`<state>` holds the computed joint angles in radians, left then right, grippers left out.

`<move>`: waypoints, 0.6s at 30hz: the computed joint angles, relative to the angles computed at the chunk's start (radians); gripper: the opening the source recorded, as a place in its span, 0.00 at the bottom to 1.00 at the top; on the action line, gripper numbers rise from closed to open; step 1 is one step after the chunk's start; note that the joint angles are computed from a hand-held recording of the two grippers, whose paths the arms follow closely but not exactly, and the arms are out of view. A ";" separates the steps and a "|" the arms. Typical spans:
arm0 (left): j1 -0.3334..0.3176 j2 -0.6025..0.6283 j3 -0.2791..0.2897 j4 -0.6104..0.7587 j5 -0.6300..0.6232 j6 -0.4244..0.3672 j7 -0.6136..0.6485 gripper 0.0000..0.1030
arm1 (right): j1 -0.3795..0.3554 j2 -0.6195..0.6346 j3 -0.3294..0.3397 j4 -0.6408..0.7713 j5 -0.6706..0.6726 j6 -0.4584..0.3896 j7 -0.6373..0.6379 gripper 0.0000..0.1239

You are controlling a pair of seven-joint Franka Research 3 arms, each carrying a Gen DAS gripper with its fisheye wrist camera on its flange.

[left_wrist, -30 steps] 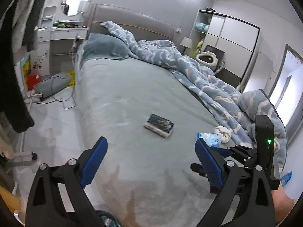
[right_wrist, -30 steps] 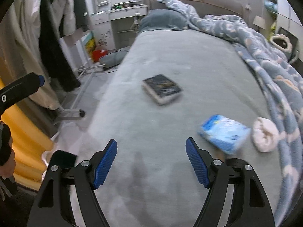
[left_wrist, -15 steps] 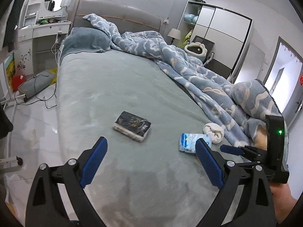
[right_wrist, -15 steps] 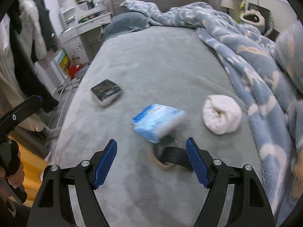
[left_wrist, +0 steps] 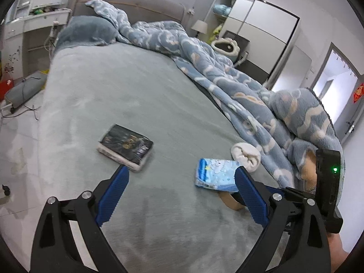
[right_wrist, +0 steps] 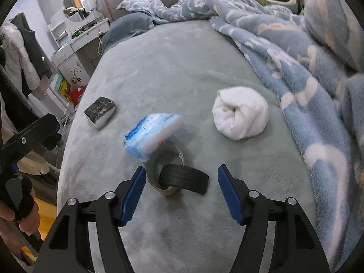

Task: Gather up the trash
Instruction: 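Grasp the blue wipes pack with the left gripper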

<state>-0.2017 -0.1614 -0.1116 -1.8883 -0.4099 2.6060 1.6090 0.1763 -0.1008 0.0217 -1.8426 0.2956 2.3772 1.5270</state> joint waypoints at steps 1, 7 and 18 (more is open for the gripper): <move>-0.003 0.006 0.000 0.005 -0.007 -0.005 0.008 0.93 | 0.000 0.003 0.000 0.002 -0.001 -0.002 0.007 0.50; -0.007 0.055 -0.016 0.045 -0.047 -0.022 0.029 0.93 | 0.000 0.013 -0.001 -0.001 0.015 0.000 0.039 0.43; 0.008 0.108 -0.052 0.087 -0.051 -0.031 0.019 0.93 | -0.008 -0.012 -0.018 -0.027 0.109 0.015 0.001 0.38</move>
<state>-0.1936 -0.0536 -0.1635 -1.8009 -0.4609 2.5755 1.6283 0.1683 -0.1131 0.0032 -1.8696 0.4047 2.3926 1.5279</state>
